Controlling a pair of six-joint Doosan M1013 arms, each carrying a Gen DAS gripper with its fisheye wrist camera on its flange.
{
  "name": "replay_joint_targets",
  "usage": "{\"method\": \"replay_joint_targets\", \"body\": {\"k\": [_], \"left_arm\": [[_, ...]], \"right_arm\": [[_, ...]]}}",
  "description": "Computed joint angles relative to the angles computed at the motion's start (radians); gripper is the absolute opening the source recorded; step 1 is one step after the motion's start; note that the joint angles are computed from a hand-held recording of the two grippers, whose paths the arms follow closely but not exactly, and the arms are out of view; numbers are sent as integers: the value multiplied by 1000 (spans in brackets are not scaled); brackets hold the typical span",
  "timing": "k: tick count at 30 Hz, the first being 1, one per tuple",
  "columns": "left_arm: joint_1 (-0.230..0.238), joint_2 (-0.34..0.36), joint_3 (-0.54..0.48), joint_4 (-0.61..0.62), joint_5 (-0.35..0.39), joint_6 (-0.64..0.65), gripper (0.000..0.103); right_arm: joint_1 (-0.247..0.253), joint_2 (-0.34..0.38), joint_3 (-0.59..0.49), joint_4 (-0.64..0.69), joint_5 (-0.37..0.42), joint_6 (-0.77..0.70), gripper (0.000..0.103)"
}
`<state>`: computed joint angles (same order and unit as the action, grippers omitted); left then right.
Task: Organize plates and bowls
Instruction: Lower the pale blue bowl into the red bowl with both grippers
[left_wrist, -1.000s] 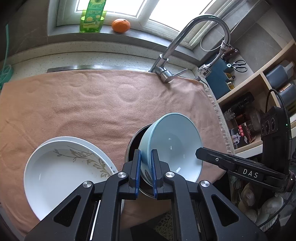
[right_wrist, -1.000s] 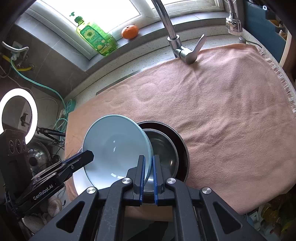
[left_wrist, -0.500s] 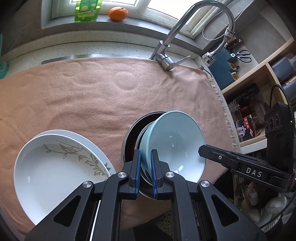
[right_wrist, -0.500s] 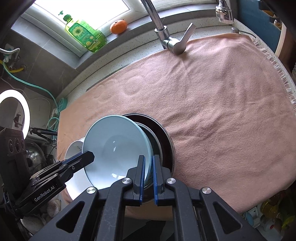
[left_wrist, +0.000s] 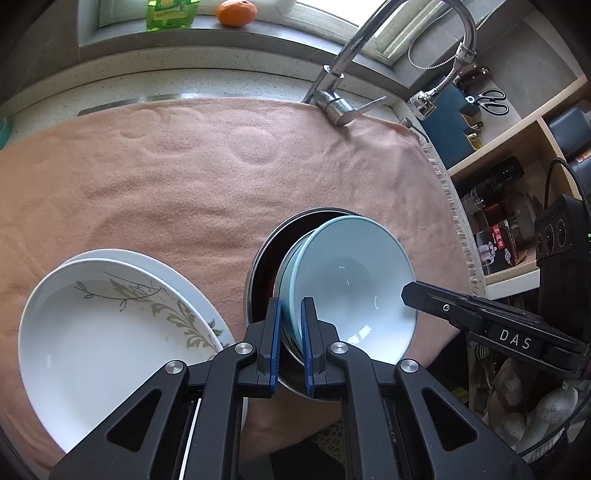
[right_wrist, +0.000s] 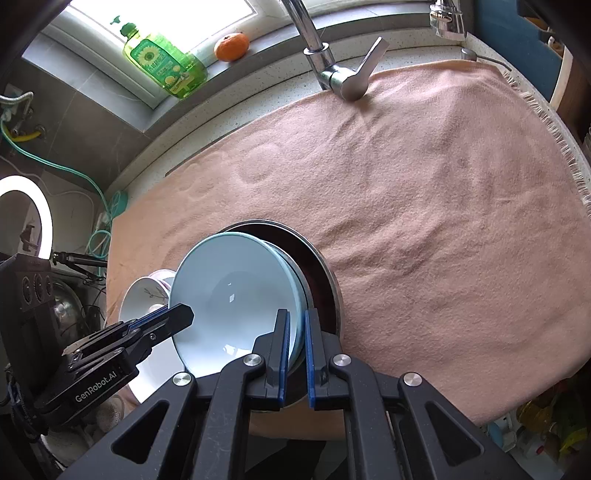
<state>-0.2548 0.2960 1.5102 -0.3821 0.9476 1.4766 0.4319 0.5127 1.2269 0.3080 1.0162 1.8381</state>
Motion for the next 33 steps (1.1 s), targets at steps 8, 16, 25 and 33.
{"method": "replay_joint_targets", "body": {"k": [8,16,25,33], "left_arm": [[2,4,-3,-7,6,9,9],[3,6,-9,-8,17,20,9],[11,-8,-6,-25,6,44,9],[32,-32,3,-47,-27,50,9]], "right_arm": [[4,0,-3,-18,1,2,7],[6,1,-5,-20,2,-1,10],[2,-13,7,6,-20,-19,10],[2,-17,10,-11,-29,-29,15]]}}
